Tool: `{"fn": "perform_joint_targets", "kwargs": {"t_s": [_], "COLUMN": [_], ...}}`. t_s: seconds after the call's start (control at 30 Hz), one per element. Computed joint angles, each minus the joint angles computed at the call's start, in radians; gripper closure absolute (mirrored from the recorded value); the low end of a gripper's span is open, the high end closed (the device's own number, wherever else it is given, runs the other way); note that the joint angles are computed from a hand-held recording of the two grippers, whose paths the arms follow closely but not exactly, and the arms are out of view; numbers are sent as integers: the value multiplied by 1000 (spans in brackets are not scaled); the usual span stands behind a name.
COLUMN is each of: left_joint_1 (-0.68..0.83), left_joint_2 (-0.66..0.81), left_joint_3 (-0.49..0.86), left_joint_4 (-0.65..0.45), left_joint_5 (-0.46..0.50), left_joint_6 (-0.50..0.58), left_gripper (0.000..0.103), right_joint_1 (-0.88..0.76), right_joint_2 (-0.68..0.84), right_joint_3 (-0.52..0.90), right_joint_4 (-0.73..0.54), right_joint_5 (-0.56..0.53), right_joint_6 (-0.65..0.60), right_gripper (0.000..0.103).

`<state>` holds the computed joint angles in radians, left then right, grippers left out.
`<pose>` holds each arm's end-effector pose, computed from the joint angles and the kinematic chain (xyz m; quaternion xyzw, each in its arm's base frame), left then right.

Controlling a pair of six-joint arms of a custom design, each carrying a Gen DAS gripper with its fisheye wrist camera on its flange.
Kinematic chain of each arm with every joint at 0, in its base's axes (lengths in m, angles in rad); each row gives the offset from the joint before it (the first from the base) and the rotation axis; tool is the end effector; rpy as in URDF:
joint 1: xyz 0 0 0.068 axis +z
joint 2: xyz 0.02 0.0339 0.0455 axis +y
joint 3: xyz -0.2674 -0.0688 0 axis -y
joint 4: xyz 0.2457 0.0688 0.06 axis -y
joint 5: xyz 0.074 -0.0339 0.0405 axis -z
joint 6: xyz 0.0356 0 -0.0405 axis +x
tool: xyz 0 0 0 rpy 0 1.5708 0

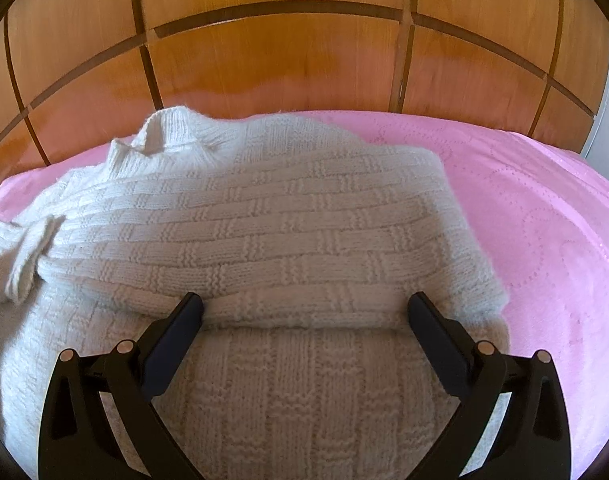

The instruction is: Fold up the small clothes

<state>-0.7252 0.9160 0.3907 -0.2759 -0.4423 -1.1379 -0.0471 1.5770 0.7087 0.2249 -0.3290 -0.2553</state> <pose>0.1401 -0.1038 0.1780 -0.2659 0.8682 -0.1726 0.3817 0.3126 -0.0032 0.1675 -0.1645 0.8699 0.0783 0.4582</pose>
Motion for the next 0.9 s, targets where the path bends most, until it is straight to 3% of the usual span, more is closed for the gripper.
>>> {"fn": "perform_joint_targets", "kwargs": {"t_s": [0.07, 0.17, 0.23, 0.37, 0.43, 0.5, 0.53, 0.57, 0.67, 0.8, 0.9], "left_joint_1": [-85, -167, -193, -187, -203, -208, -212, -213, -213, -203, -205], "left_joint_2": [7, 24, 41, 60, 50, 54, 51, 46, -5, -42, -85], "left_joint_3": [-12, -39, -48, -67, -91, -99, -104, -107, -144, -168, -177], "left_joint_4": [-39, -63, -50, 1, 24, 43, 49, 53, 81, 107, 96], "left_joint_5": [-65, -146, -160, -167, -186, -199, -205, -206, -205, -198, -207], "left_joint_6": [-69, -141, -161, -149, -161, -160, -162, -164, -169, -172, -213], "left_gripper": [40, 40, 40, 40, 40, 40, 40, 40, 40, 40, 40], "right_joint_1": [6, -10, 51, 249, 345, 425, 459, 485, 529, 479, 364], "right_joint_2": [-39, -122, -167, -150, -85, -18, 8, 24, -82, -305, -383], "right_joint_3": [16, 28, 39, 84, 129, 172, 194, 213, 171, 106, 128], "right_joint_4": [-70, -189, -278, -371, -389, -398, -410, -419, -389, -368, -383], "right_joint_5": [-11, -252, -333, -293, -250, -195, -162, -129, -63, -87, -163], "right_joint_6": [21, 80, 70, 86, 124, 151, 149, 139, 93, 68, 83], "right_gripper": [2, 5, 12, 43, 51, 72, 88, 93, 95, 95, 95]}}
